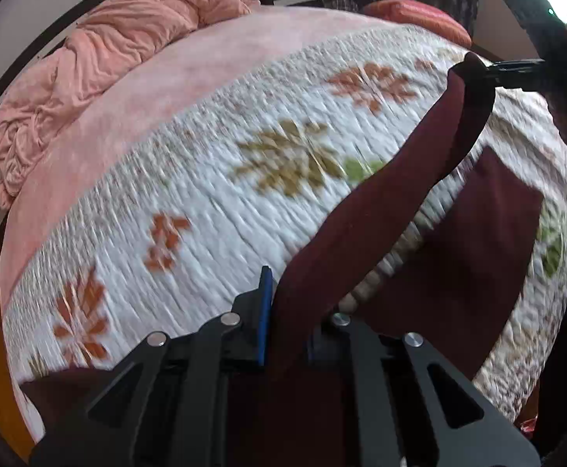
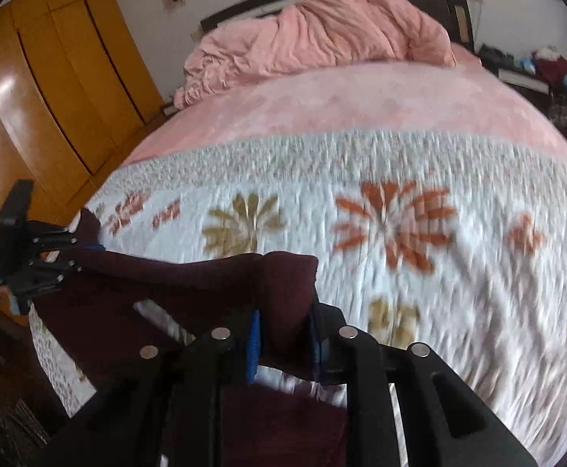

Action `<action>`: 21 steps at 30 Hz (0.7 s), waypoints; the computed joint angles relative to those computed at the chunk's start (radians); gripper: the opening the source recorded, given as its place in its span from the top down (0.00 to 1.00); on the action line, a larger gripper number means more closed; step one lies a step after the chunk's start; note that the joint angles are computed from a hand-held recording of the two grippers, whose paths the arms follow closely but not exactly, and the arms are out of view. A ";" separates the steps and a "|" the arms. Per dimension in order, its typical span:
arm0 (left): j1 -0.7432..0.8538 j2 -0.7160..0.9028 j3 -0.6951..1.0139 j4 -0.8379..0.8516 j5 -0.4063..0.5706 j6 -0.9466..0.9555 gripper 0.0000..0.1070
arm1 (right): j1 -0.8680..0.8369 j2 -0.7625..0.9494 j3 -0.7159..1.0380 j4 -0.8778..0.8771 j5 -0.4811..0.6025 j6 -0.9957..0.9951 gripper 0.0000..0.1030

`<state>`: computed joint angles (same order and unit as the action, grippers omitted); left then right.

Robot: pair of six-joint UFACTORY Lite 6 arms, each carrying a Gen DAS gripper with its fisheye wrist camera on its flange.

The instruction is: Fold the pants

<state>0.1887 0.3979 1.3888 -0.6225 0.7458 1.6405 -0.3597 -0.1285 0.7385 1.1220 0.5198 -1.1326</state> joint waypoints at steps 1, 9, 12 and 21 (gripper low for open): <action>0.015 -0.043 -0.089 -0.036 -0.041 0.069 0.89 | 0.003 -0.029 -0.061 0.012 -0.007 -0.016 0.80; 0.099 -0.208 -0.396 -0.154 -0.117 0.279 0.88 | -0.029 -0.256 -0.338 0.045 0.016 -0.048 0.78; 0.109 -0.279 -0.441 -0.155 -0.065 0.244 0.88 | -0.044 -0.376 -0.371 -0.061 0.032 0.052 0.78; 0.108 -0.387 -0.756 -0.282 -0.259 0.418 0.88 | -0.066 -0.504 -0.520 -0.266 0.056 0.230 0.58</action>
